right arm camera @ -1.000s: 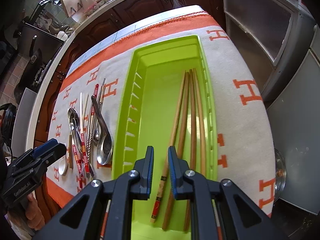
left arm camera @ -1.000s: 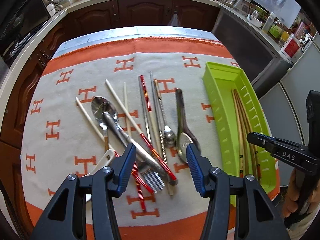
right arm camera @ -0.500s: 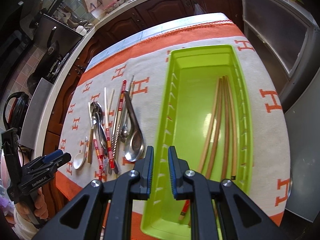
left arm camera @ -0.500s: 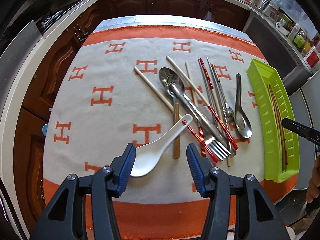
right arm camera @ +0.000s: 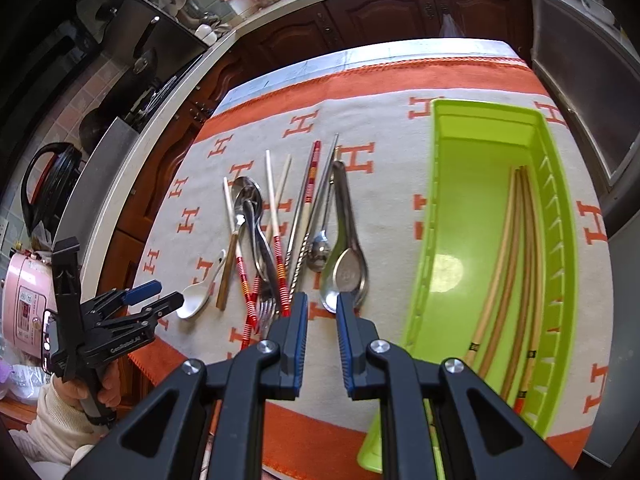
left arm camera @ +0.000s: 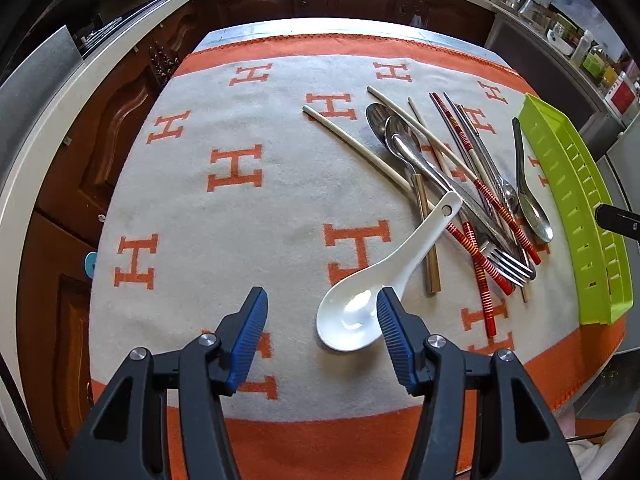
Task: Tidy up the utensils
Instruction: 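Move the left tool to the white ceramic spoon while the right tool returns to the pile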
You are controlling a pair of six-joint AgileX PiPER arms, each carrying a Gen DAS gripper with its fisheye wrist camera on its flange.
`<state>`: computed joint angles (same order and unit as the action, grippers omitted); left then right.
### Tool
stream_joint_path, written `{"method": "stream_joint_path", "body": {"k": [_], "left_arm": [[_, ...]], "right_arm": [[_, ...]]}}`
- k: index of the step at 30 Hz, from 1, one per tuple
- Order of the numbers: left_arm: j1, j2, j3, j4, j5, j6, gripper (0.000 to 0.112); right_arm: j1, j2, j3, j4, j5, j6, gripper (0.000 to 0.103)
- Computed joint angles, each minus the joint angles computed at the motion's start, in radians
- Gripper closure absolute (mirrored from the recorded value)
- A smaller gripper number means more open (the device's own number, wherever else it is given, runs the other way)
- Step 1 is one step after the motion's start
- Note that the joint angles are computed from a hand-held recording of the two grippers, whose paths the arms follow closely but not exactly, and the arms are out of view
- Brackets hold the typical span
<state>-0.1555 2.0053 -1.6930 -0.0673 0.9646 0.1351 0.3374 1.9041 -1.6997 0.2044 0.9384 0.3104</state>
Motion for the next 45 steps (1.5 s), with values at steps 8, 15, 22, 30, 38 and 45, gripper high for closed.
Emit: {"method": "stream_joint_path", "body": {"k": [8,15,22,30,38,45], "left_arm": [[0.053,0.025,0.037,-0.106,-0.049,0.156,0.057],[0.072,0.023,0.073,-0.171,-0.098,0.268,0.057],[0.058,-0.001,0.128,-0.228,-0.165,0.418,0.069],[0.064,-0.021,0.173,-0.35,-0.174,0.623,0.086],[0.074,-0.024,0.183,-0.404,-0.143,0.697,0.092],[0.094,-0.025,0.157,-0.408,-0.082,0.601,0.106]], "right_arm": [[0.058,0.065,-0.091,-0.039,0.051,0.039,0.089],[0.098,0.131,-0.181,-0.072,0.104,0.079,0.089],[0.129,0.179,-0.242,-0.095,0.143,0.1,0.089],[0.142,0.203,-0.268,-0.109,0.164,0.123,0.089],[0.153,0.223,-0.283,-0.109,0.173,0.129,0.089],[0.153,0.237,-0.3,-0.1,0.176,0.121,0.089]]}}
